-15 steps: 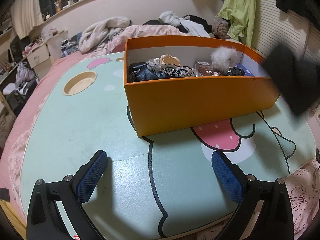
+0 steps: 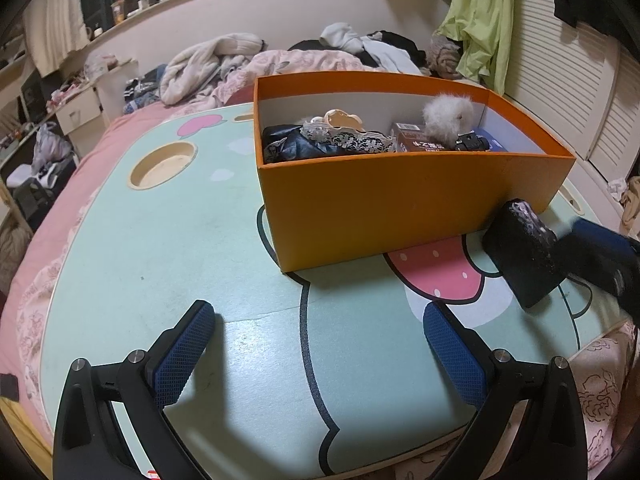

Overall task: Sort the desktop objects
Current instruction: 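Lower the black-and-red pouch onto the table and open the right gripper, then grasp the white fluffy pompom in the box with the left gripper, set it on the table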

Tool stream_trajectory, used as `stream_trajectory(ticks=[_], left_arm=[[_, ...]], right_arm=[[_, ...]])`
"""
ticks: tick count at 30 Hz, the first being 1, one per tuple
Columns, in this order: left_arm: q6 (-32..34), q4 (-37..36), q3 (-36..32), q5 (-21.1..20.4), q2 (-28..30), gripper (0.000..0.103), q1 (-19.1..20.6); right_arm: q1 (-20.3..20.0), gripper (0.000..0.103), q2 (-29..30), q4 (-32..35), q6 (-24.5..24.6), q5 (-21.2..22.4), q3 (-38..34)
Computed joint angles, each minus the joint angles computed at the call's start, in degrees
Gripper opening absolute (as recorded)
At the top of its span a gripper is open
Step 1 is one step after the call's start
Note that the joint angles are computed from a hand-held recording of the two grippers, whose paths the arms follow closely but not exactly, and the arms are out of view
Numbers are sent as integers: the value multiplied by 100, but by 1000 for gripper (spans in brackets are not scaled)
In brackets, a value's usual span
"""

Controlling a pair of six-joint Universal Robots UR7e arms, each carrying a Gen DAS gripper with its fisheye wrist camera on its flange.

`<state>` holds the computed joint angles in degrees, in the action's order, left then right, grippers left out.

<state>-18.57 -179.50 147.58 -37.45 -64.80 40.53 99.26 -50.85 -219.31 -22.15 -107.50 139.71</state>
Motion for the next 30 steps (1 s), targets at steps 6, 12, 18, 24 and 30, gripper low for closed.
stream_trajectory(ticks=[6,12,18,24,30], left_arm=[[-224,231,83,77,-173,103,-66],[-117,150,148,-310,-539,103,-17],[557,-689,86,-533,-935,86,-556],[930,1189,-2055,-2012,-60,72,193],[602,2401,-3349,-1518,1253,46,490]], right_arm=[[167,85,662,-544,-814,-1093,28],[169,89,982,-505,-987,-1286,-315],[78,91,1011,-747,-1121,-1220,-212],[82,92,977,-973,-1135,-1221,22],[87,92,943,-973,-1122,-1196,64]])
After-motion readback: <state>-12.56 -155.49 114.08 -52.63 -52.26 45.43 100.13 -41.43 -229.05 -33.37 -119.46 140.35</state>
